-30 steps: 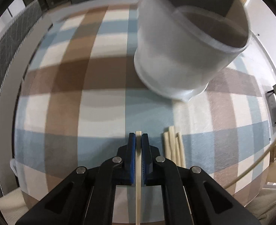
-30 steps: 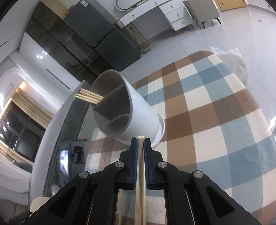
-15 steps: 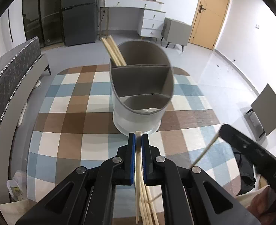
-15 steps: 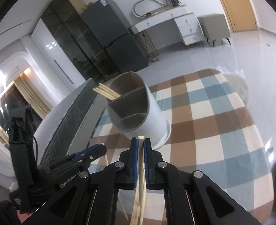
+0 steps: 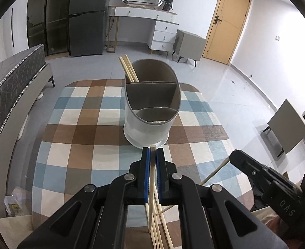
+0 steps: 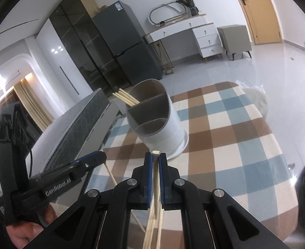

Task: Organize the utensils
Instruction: 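Carry both chopsticks over the utensil holder and lower them in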

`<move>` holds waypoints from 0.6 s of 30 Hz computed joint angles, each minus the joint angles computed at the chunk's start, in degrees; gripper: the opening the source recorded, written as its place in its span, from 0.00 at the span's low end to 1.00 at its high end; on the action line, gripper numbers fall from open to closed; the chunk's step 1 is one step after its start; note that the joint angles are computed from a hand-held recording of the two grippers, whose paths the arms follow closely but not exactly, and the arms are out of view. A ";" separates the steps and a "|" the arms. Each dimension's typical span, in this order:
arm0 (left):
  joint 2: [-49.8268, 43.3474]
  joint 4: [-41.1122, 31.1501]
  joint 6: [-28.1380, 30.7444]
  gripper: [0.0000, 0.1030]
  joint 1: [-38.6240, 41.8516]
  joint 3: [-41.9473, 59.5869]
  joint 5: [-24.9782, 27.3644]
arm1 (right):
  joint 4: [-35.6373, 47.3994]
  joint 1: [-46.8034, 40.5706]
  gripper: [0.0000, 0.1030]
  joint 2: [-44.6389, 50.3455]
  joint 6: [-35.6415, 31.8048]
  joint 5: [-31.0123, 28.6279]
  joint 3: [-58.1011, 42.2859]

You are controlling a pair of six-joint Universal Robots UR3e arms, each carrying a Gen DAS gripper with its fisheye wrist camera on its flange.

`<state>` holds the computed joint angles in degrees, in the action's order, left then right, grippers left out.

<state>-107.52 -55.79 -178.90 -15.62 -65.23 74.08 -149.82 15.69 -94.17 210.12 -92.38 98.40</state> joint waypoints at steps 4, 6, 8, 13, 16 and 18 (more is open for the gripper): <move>1.98 0.67 0.02 0.01 1.53 -2.00 -0.81 | 0.64 2.72 0.05 0.26 -0.25 -3.05 -0.91; 2.46 0.49 -0.09 0.01 2.32 -2.28 -1.51 | 1.25 3.66 0.05 0.06 -0.05 -4.09 -1.11; 2.57 -0.07 -0.24 0.01 3.15 -2.19 -2.58 | 1.91 4.28 0.05 -0.03 0.24 -4.93 -1.37; 3.21 -0.13 0.13 0.01 4.51 -3.04 -4.69 | 2.60 5.28 0.05 -0.26 1.39 -6.43 -1.92; 3.55 -0.82 0.96 0.01 5.05 -2.90 -5.66 | 3.32 6.26 0.05 0.48 1.67 -7.92 -3.39; 3.69 -1.53 1.30 0.01 5.51 -2.56 -6.28 | 4.01 6.97 0.05 1.15 1.44 -9.07 -4.70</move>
<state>-103.83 -57.32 -177.61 -10.10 -67.80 67.81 -145.80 22.65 -93.02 211.57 -101.45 93.70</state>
